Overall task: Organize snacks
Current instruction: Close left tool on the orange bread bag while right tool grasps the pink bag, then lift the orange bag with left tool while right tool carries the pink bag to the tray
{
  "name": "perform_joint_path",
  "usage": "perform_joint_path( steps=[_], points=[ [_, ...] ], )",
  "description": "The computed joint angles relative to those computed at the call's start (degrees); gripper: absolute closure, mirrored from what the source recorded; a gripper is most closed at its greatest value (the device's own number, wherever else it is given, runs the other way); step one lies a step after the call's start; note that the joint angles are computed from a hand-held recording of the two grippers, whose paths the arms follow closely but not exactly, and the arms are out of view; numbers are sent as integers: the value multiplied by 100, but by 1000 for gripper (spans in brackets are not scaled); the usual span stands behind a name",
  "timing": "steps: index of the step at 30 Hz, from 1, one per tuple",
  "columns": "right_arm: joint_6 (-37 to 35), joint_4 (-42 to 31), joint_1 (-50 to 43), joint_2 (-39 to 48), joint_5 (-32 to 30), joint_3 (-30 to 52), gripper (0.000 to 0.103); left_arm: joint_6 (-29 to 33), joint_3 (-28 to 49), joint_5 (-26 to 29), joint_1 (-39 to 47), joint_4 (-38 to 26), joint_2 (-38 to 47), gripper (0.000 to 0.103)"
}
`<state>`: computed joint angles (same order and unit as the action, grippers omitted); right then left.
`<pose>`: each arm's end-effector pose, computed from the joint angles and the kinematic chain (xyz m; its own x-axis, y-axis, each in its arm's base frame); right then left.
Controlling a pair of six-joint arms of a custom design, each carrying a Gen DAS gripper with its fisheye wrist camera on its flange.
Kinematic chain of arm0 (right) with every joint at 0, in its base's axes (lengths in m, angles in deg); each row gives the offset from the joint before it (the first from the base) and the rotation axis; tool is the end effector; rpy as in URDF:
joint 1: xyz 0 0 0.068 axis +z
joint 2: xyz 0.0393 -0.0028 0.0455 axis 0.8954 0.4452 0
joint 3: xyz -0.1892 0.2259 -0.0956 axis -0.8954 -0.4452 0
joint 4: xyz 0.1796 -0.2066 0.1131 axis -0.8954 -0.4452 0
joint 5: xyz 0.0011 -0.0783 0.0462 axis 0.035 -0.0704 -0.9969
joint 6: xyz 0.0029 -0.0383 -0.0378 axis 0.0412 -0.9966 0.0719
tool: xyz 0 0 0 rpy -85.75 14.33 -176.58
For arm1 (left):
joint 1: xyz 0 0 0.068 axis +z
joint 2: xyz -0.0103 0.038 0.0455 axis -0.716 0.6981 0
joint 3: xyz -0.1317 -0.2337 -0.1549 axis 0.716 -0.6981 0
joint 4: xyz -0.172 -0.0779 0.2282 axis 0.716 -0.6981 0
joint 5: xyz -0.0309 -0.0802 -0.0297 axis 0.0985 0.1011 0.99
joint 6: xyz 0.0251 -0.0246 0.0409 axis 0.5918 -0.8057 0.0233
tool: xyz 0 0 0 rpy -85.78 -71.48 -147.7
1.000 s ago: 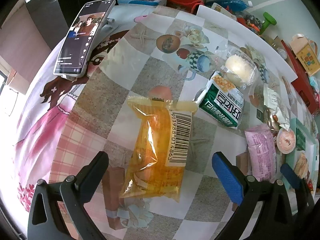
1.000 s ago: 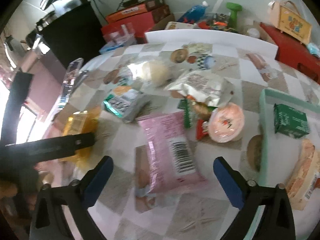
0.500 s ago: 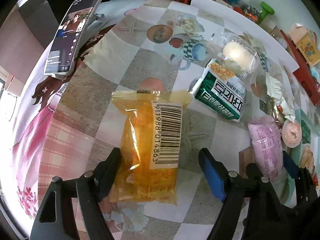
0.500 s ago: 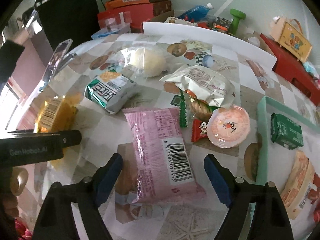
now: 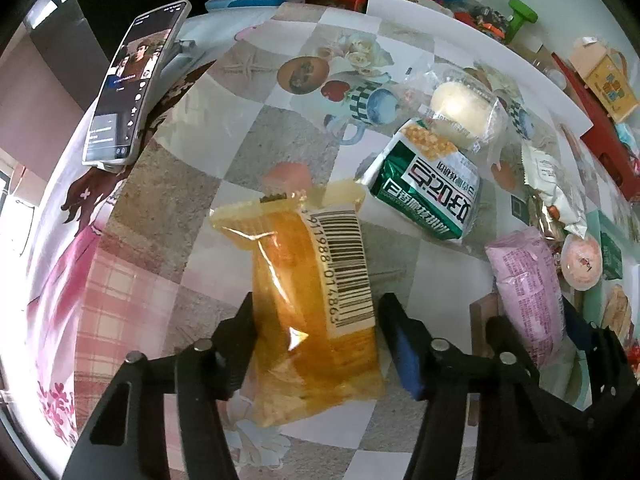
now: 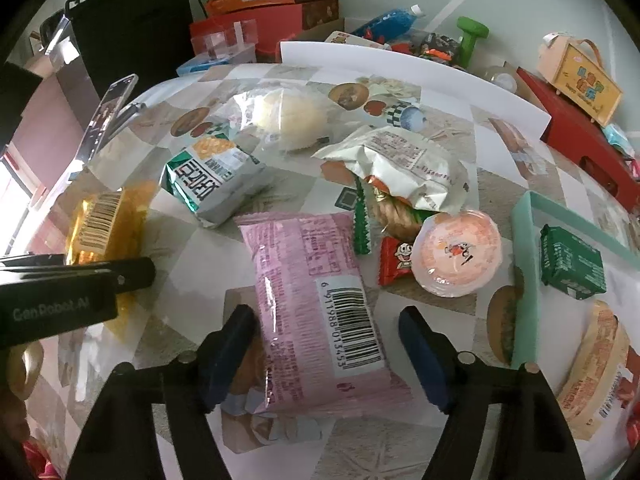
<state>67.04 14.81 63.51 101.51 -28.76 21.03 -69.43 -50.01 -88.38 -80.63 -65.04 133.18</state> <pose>0.1917 0.0029 0.0748 -0.8544 -0.1796 -0.4876 -0.1970 0.9803 -0.0158 0.2268 -0.1524 0.0647 -0.9513 -0.1591 -0.2638 -0.1476 0.9870 -0.0633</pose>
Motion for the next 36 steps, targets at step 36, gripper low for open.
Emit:
perform_joint_path(
  steps=[36],
  points=[
    [-163,-1808,-872,-2522,-1055,64,59,18,-735,-171,-69,-757,-2698,62]
  ],
)
